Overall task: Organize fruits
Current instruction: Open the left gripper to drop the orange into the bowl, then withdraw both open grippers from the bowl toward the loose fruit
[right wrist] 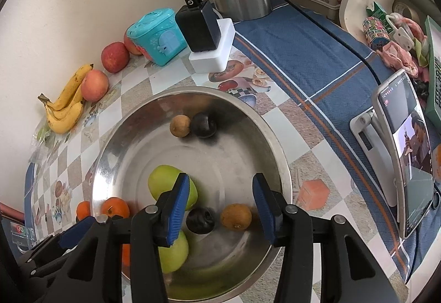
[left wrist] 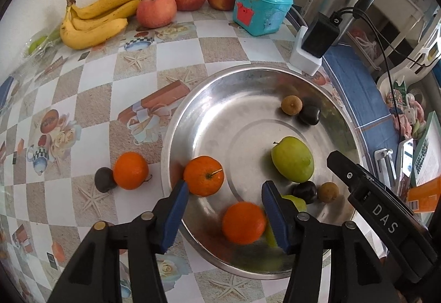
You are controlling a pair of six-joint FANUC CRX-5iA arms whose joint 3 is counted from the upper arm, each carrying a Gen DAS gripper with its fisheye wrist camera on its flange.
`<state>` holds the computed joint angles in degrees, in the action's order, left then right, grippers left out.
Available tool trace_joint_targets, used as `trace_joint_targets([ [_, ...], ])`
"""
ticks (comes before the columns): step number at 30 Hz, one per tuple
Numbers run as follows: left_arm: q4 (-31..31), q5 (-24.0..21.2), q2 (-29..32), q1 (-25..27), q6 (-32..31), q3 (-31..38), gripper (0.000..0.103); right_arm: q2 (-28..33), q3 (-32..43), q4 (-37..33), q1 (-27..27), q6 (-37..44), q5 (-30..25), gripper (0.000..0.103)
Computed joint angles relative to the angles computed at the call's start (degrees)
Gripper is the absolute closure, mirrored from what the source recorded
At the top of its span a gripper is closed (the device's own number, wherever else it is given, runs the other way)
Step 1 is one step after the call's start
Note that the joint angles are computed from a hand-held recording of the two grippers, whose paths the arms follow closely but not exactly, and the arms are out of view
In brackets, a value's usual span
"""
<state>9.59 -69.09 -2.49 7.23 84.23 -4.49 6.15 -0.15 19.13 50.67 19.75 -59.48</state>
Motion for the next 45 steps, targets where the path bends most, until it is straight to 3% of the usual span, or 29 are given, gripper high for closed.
trace_joint_targets([
  [2,-0.20,-0.04,0.00,0.15,0.34,0.05,0.042,0.01,0.01,0.22,0.10,-0.28,-0.16,0.054],
  [6,-0.85,0.42,-0.14,0.64,2.39,0.18,0.026,0.24,0.31,-0.06,0.13,-0.27,-0.64,0.054],
  [12,-3.75,1.12,-0.70,1.26,5.76,0.97,0.013,1.25,1.74,-0.93,0.41,1.11,-2.32,0.052],
  [22,-5.02,2.02,-2.55,5.31,9.49,1.50,0.013,2.15,4.56,0.06,2.33,3.39,-4.92,0.052],
  [45,-4.34,1.58,-3.63,9.95,10.02,1.60,0.013,2.66,7.73,0.09,4.09,5.88,-6.44,0.052],
])
